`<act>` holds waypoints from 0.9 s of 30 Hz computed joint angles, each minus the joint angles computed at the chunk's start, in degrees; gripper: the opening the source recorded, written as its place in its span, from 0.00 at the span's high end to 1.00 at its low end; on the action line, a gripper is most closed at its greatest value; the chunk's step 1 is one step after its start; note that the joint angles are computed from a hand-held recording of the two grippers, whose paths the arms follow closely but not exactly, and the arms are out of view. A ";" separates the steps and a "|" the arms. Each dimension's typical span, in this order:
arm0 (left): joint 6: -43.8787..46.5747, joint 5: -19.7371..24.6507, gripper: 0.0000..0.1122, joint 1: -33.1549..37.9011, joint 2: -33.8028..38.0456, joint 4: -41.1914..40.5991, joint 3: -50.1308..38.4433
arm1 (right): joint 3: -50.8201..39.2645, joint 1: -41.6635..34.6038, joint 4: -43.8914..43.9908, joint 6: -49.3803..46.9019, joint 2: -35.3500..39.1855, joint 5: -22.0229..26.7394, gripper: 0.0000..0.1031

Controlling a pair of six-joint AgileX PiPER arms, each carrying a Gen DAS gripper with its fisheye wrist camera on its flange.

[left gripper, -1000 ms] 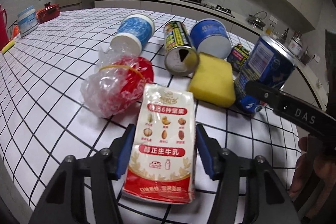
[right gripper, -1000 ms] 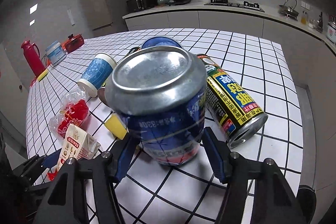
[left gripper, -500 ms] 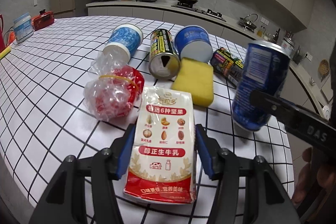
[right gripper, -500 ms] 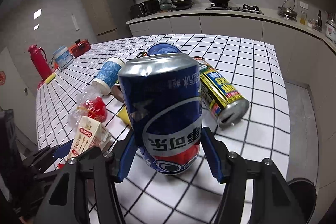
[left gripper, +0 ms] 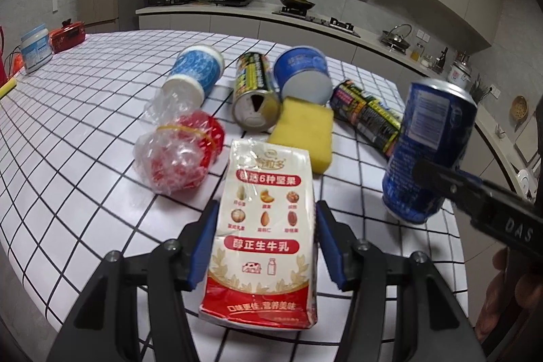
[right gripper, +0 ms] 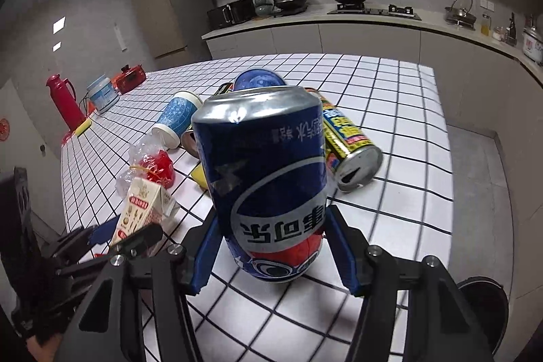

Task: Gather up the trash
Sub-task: 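Grasp the milk carton with the left tool while the right tool grasps the blue can, then carry carton and blue can over the bin and open both tools to drop them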

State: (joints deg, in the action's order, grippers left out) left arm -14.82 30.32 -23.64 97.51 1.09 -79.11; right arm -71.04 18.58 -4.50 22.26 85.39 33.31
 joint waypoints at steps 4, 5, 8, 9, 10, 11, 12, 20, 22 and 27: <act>-1.11 0.29 0.49 -2.28 0.12 1.13 -1.37 | 2.46 -1.28 -0.60 0.82 -3.76 0.50 0.41; -1.52 0.35 0.49 -3.03 0.16 1.50 -1.73 | 2.99 -1.81 -0.81 0.82 -4.79 0.80 0.41; -3.46 0.89 0.49 -5.86 0.67 3.22 -3.33 | 5.03 -4.45 -0.12 -0.65 -8.54 1.77 0.41; -3.87 1.12 0.49 -6.62 0.83 3.54 -3.84 | 5.94 -5.75 0.24 -1.43 -10.23 2.20 0.41; -4.29 1.30 0.49 -7.39 0.99 3.88 -4.31 | 6.49 -6.92 0.97 -2.42 -11.24 2.47 0.41; -5.01 1.57 0.49 -8.63 1.28 4.55 -5.07 | 7.11 -8.21 1.80 -3.49 -12.39 2.84 0.41; -5.78 1.78 0.49 -9.62 1.37 5.21 -5.55 | 8.09 -9.95 2.65 -4.76 -14.05 3.29 0.41; -10.02 3.38 0.49 -17.47 3.49 8.79 -9.82 | 13.44 -23.94 12.45 -17.97 -23.07 7.51 0.41; -10.94 3.61 0.49 -19.13 3.85 9.57 -10.49 | 14.62 -28.56 16.17 -22.81 -24.99 8.93 0.41; -13.47 4.79 0.49 -24.08 5.94 11.61 -13.70 | 16.89 -43.25 26.93 -37.49 -28.86 14.17 0.41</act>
